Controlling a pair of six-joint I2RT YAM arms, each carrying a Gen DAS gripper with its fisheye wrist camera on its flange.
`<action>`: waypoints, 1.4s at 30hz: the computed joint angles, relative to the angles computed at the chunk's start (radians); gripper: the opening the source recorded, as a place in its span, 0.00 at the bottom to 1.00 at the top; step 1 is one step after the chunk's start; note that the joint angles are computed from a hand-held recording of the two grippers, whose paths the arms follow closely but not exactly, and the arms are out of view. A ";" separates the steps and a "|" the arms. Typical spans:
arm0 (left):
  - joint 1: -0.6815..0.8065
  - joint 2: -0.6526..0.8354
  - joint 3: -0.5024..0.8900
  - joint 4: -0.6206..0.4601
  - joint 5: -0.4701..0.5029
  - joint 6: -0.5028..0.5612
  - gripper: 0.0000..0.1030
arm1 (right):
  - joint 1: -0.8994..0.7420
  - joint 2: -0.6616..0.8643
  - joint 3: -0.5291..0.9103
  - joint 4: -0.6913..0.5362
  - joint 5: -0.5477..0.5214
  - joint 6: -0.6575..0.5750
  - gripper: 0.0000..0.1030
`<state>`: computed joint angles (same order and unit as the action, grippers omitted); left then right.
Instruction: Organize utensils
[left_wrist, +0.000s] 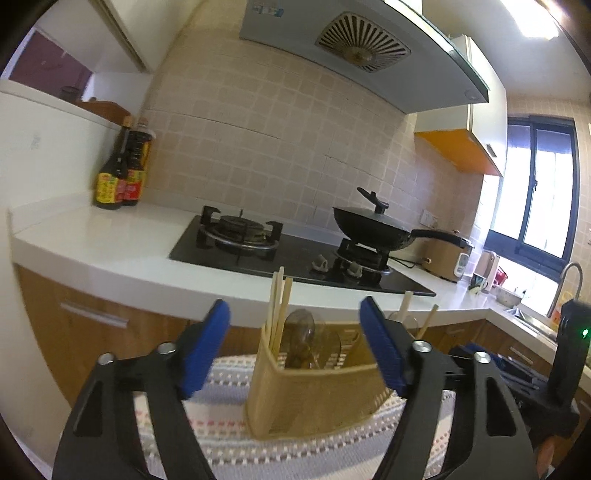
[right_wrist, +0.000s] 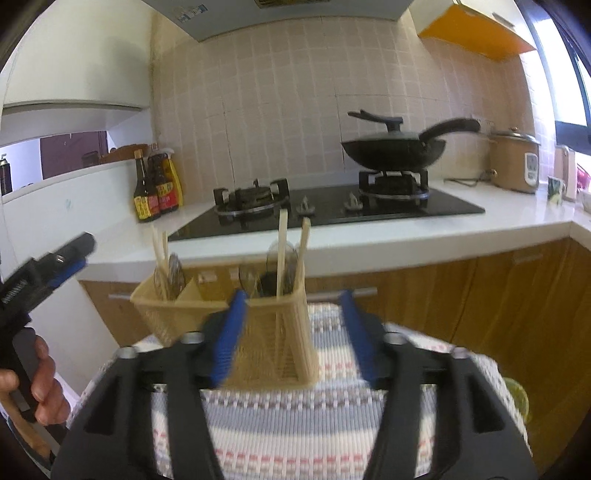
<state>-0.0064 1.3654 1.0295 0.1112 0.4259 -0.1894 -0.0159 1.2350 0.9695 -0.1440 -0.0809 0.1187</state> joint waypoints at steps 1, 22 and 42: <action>0.008 -0.026 -0.022 -0.008 0.012 -0.004 0.74 | 0.007 -0.025 -0.023 -0.006 0.015 -0.003 0.55; -0.155 -0.464 -0.500 -0.037 -0.373 0.052 0.86 | 0.121 -0.325 -0.360 -0.042 0.156 0.017 0.89; -0.286 -0.583 -0.641 0.060 -0.573 0.090 0.92 | 0.179 -0.475 -0.445 -0.065 0.248 -0.007 0.89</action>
<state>-0.2927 0.7823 0.3885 0.1709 -0.1470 -0.0998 0.1633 0.7595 0.5248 -0.2088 0.1675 0.1121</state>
